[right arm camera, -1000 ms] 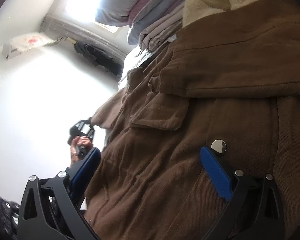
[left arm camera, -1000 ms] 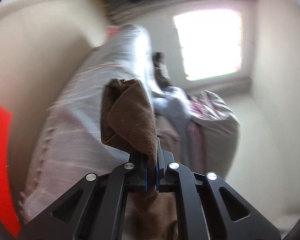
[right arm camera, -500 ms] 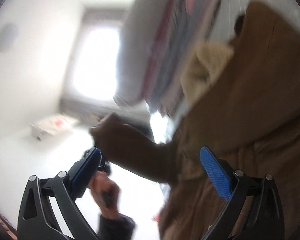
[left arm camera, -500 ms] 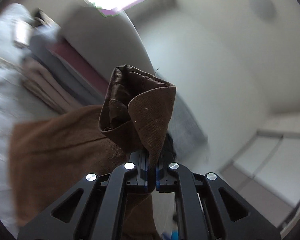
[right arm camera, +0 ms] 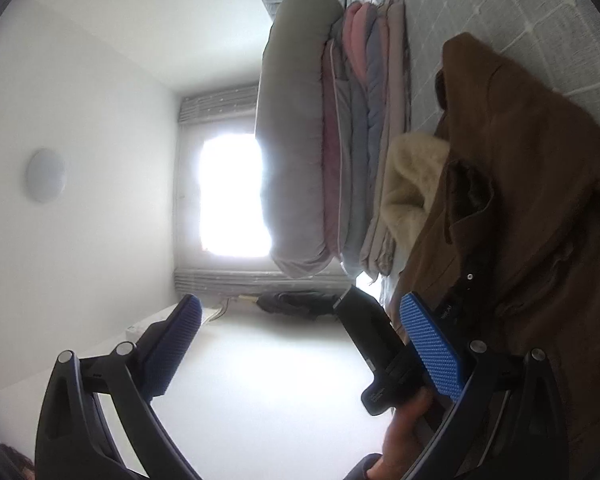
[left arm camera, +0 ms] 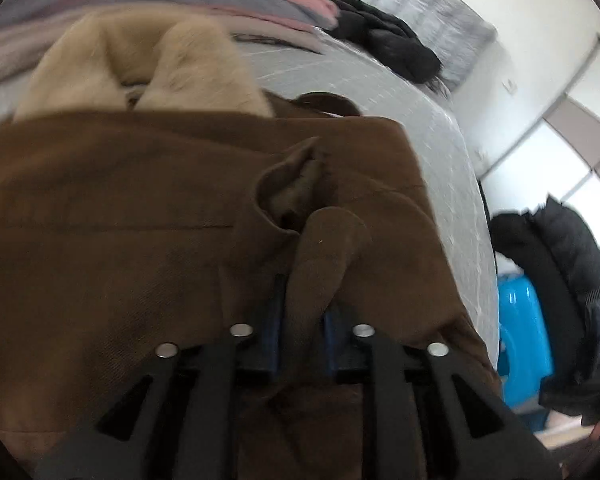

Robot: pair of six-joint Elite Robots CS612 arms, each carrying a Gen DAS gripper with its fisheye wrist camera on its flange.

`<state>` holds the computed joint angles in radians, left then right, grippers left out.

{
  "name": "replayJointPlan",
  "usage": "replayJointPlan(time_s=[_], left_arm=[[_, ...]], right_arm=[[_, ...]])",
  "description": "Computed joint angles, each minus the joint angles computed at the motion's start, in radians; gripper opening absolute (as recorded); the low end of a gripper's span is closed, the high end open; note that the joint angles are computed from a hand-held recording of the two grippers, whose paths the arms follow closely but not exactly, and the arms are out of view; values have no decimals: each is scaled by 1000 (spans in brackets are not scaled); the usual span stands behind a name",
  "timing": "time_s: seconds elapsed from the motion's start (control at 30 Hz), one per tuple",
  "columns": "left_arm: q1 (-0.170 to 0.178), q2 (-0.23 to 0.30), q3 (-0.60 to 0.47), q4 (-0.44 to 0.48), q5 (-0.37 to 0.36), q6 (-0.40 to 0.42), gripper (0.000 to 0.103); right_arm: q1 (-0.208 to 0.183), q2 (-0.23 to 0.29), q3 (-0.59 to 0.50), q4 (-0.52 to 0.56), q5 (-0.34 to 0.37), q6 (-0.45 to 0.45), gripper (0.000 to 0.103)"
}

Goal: Fold large clothes

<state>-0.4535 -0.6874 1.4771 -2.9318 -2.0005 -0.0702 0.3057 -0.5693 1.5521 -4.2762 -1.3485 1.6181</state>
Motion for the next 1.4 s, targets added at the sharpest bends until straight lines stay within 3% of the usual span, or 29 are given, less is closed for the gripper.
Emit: replayJointPlan(time_s=[0.1,0.23,0.3,0.37,0.43,0.5,0.57,0.63,0.7,0.73,0.8,0.87,0.93,1.0,1.07,1.13,1.17,1.23,1.3,1.4], left_arm=[[23,-10,7,-91,-131,1,45],[52,0,8,-222,-295,-118,53],[58,6,3,-236,-307,-162,58],[51,22,-11,-241,-273,-213,59],[58,27,-16,-192,-187,-262,60],[68,37,-47,-29,-133,-251,61],[92,57,-70,76,-194,-245,61],[107,37,-37,30,-214,-262,61],[121,1,17,-47,-229,-236,61],[130,-18,49,-91,-244,-216,61],[146,-55,102,-133,-255,-173,61],[161,-78,152,-187,-261,-165,66],[182,-86,190,-253,-256,-224,73],[199,-73,194,-270,-283,-302,73],[219,-66,185,-240,-313,-357,73],[229,-64,181,-224,-323,-354,73],[227,-62,174,-233,-316,-360,73],[232,-70,183,-249,-328,-361,73],[237,-70,183,-261,-342,-369,73],[241,-73,184,-272,-357,-384,73]], right_arm=[[-2,1,2,-5,-18,19,96],[1,-5,21,-7,-48,29,96],[0,-5,24,-4,-43,37,96],[-1,-2,20,4,-33,45,96],[-1,1,12,16,-25,45,96],[-1,-5,10,38,-10,16,96],[-5,-9,0,60,14,-11,96],[-21,-28,-10,166,74,-95,96],[-40,-68,-5,330,125,-260,96],[-50,-71,-21,368,156,-298,96],[-80,-16,-117,352,306,-248,96],[-94,44,-215,317,399,-137,96],[-103,122,-352,333,501,-57,96],[-101,175,-449,373,563,-31,96],[-98,181,-470,530,620,-151,96],[-92,122,-376,727,567,-335,96],[-92,99,-333,777,520,-373,96],[-114,93,-268,752,478,-322,96],[-130,116,-265,590,486,-188,96],[-135,122,-291,468,484,-165,96]])
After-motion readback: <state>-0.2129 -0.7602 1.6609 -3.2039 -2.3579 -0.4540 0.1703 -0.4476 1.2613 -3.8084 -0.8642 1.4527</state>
